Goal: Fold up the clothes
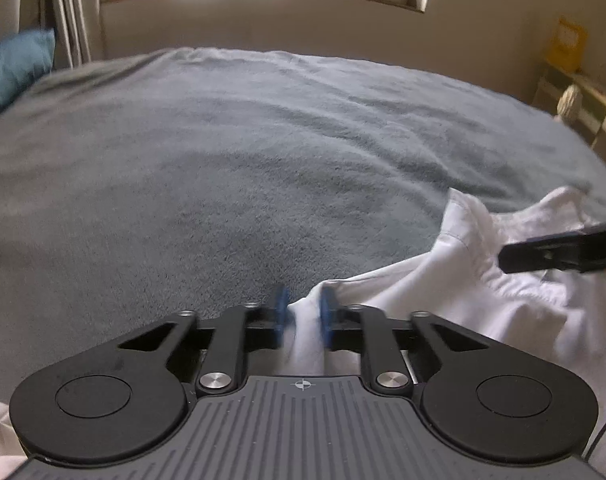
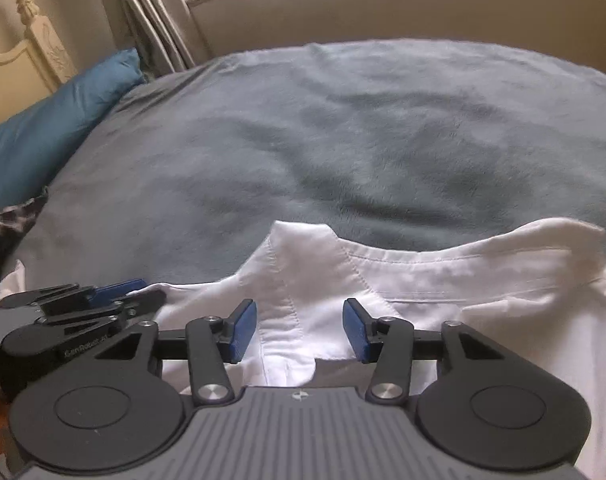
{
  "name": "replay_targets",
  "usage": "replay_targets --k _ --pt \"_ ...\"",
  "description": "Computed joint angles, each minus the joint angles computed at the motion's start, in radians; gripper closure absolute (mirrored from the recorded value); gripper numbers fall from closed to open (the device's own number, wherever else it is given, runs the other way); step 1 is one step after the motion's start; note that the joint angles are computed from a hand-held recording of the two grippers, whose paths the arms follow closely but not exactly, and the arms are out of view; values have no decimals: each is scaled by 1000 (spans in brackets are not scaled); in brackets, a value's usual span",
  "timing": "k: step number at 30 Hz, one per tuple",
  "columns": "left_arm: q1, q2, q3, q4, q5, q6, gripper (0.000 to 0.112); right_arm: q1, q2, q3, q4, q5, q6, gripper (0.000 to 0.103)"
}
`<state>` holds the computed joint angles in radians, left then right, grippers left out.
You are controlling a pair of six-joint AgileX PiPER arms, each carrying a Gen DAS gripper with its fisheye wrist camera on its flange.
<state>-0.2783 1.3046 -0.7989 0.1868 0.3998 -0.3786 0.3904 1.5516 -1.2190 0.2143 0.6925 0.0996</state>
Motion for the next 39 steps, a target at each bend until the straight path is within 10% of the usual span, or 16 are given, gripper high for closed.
replay_targets --k 15,25,28,30,39 --pt "-105 12 50 623 34 -759 108 47 73 40 -162 -159 143 56" --pt "-65 10 36 466 20 -573 104 112 39 34 -294 -98 193 56" --pt "-49 -8 27 365 26 -486 86 101 22 55 -378 -90 308 57" --pt "-38 -36 26 314 38 -440 63 66 -40 91 -353 -108 334 57" --pt "7 -263 -35 185 233 -237 48 -174 -369 132 58 74 -33 57"
